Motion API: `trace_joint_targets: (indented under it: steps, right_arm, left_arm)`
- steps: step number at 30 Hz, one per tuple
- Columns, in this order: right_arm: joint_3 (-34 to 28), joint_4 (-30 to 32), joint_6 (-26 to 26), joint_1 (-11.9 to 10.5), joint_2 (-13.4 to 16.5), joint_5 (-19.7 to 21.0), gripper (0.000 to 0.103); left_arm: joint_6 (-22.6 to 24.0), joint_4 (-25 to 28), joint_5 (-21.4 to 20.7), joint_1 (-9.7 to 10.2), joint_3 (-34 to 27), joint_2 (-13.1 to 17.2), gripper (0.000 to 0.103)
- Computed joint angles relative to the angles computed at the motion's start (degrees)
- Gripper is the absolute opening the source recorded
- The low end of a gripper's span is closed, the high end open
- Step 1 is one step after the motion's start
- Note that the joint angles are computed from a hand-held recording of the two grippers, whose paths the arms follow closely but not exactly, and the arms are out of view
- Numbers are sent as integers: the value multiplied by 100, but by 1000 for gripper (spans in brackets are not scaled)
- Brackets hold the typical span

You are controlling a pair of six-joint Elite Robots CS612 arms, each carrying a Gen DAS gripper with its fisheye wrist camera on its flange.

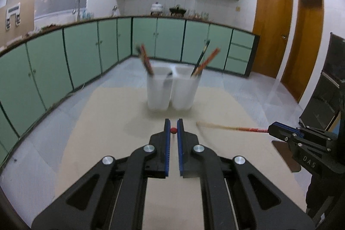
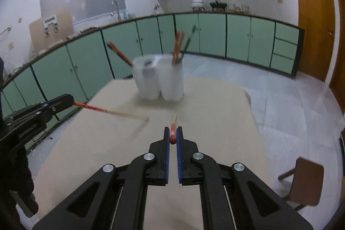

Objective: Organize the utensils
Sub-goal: 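Lift both red-patterned chopsticks up over the white holder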

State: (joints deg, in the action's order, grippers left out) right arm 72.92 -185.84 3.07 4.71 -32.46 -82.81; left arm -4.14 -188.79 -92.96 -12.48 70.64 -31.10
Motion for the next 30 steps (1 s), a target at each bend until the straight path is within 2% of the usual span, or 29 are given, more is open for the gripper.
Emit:
trace_joint_targets:
  steps: [5,10,13,21,26,30]
  right_arm:
    - [-272,241,-171,-62,-68,337,6]
    - [-634,673,-485,-82,-71,555,6]
    - [-785,895,-642,-84,-72,679,6]
    - [-1114,926,-913,-91,-86,902,6]
    - [-1711,781,-889,-74,69,909,6]
    - [-2424,747,-734,-63,350,877,6]
  left_arm:
    - [89,105,-382,73,-307,6,5]
    - [393,172,-354,66,-543,49,5]
    - [455,226,-498,75,-605,63,5]
    - [524,182,-688,120,-996,153,5]
    - [650,-70,-526,103,-1489,269,5]
    - [710,-80,-389,83,-2088,471,5]
